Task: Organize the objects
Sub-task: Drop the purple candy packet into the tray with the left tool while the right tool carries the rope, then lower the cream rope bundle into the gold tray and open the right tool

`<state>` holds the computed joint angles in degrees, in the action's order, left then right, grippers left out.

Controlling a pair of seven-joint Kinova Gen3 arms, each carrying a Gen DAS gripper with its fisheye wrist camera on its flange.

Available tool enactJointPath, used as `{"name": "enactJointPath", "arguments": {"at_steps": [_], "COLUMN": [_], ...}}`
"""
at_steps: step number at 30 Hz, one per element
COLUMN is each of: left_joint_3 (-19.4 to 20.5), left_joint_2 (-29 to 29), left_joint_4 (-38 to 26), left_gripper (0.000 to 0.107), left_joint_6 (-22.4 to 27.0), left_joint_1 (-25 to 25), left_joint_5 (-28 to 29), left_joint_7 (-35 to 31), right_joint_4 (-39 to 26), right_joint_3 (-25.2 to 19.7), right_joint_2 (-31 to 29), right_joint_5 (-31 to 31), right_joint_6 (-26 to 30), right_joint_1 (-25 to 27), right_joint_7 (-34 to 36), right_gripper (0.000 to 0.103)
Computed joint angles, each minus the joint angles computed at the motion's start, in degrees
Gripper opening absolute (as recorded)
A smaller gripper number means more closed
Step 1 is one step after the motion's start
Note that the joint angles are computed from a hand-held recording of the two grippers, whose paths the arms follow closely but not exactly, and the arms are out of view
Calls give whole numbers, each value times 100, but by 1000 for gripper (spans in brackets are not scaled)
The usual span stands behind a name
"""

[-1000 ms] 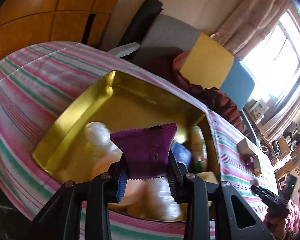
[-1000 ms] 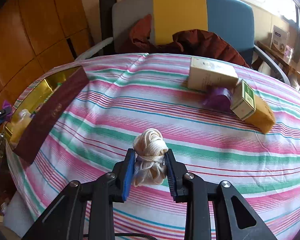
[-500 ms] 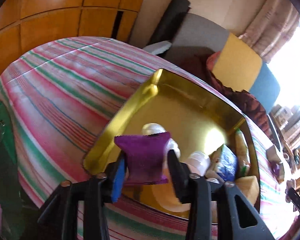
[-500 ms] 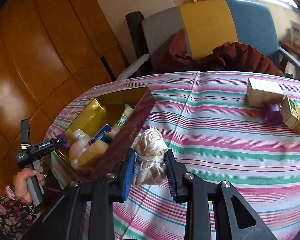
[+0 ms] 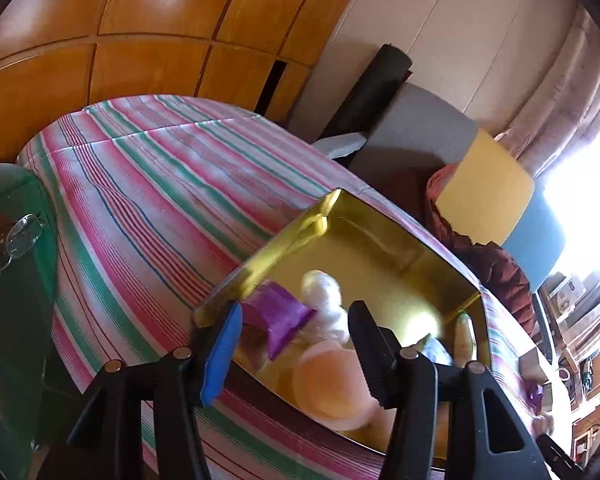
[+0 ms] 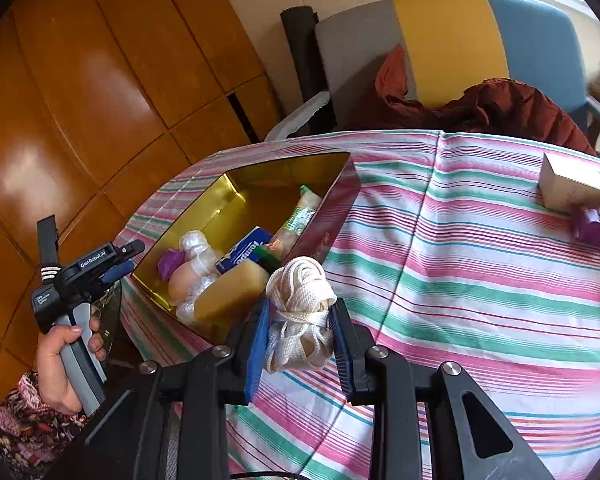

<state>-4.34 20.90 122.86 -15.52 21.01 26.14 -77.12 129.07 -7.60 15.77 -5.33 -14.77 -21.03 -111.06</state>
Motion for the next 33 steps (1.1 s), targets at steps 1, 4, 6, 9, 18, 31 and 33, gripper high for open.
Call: {"name": "enactJointPath", "arguments": {"at_steps": [1, 4, 6, 9, 18, 31, 33], "left_joint_3": [82, 284, 343, 234, 145, 351, 342], "left_joint_2": [-3, -17, -36, -47, -135, -163, -150], "left_joint_4": [36, 90, 151, 161, 151, 181, 163], "left_gripper": [56, 57, 57, 57, 57, 57, 57], "left_joint_6": [-79, -181, -295, -323, -125, -74, -53], "left_joint_1": [-9, -31, 26, 283, 266, -97, -85], "left_joint_5": [-41, -202, -259, -60, 296, -77, -115], "left_joint_7": [46, 120, 117, -79, 46, 493, 507], "right_joint_4": [-87, -405, -669, -1142, -2719, -4601, -4569], "right_joint_3": [4, -76, -174, -40, 349, 358, 416], "right_joint_2": [26, 140, 251, 435, 1213, 2282, 2235], "right_joint_5": [10, 105, 235, 237, 401, 336, 369], "right_joint_6": [102, 404, 634, 1057, 2268, 3365, 3348], "right_joint_1": [-21, 4, 51, -170, -720, -719, -751], "right_joint_7": [20, 28, 34, 182, 395, -66, -140], "right_gripper": [31, 31, 31, 31, 32, 45, 53]}}
